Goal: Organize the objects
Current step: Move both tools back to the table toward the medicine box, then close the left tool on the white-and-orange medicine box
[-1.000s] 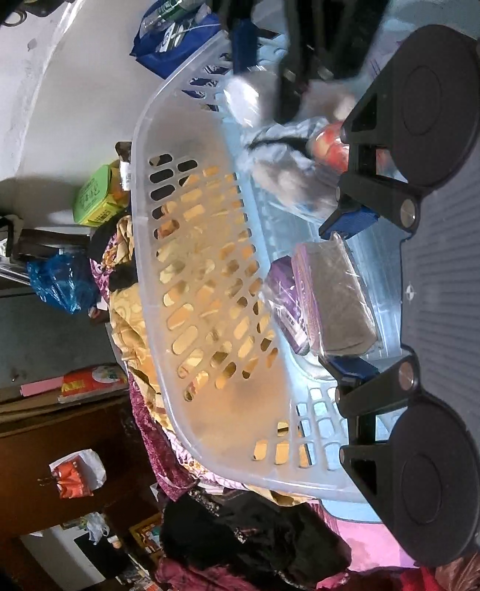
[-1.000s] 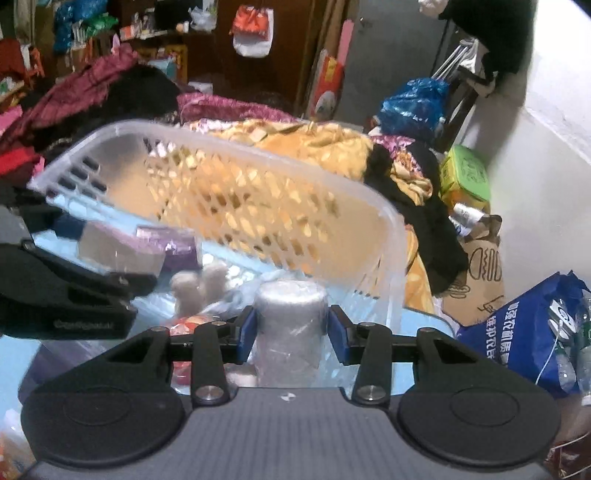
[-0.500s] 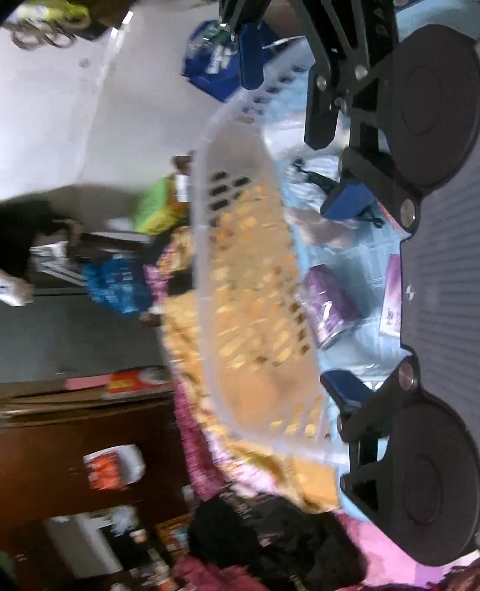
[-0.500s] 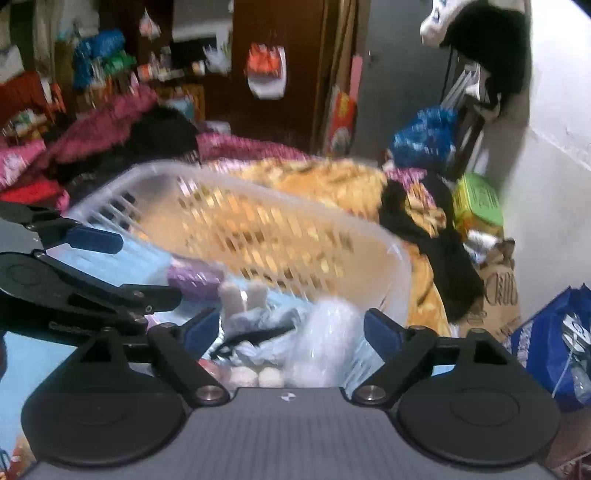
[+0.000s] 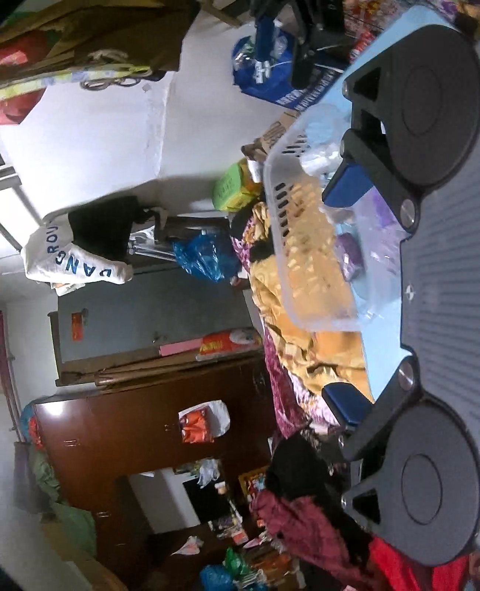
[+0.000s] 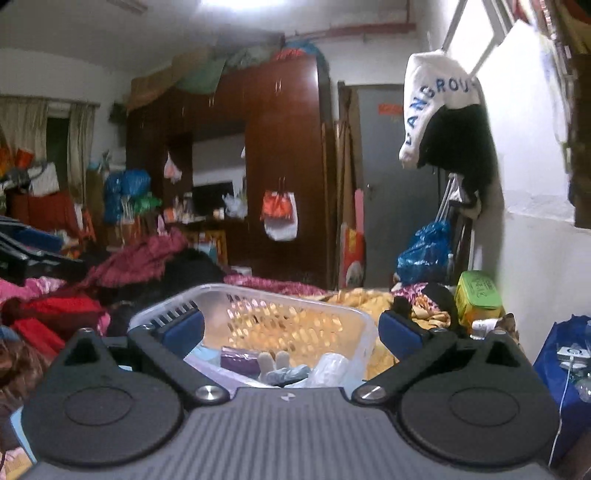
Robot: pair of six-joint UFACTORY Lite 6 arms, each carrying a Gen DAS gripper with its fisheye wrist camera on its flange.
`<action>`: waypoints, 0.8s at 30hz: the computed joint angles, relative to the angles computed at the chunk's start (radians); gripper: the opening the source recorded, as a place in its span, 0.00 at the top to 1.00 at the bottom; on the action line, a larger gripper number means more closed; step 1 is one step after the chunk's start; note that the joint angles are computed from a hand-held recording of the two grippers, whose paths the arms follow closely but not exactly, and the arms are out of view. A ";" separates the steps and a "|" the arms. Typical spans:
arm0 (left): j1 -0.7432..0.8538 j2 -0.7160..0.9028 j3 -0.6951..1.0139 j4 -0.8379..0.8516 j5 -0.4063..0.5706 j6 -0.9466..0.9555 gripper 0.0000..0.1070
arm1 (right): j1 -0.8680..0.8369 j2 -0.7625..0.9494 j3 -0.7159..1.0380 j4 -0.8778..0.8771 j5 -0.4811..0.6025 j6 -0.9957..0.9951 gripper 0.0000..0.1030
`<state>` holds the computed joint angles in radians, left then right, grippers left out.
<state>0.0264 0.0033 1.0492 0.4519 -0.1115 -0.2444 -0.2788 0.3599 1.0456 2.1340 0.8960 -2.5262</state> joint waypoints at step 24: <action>0.436 0.387 -0.726 0.197 -1.233 0.342 0.06 | -0.009 0.396 -0.364 0.035 0.567 -0.580 0.00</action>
<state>0.4624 0.3903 0.3234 0.6491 -1.3442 0.0977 -0.2874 0.7563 0.6820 2.1695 1.4634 -3.1063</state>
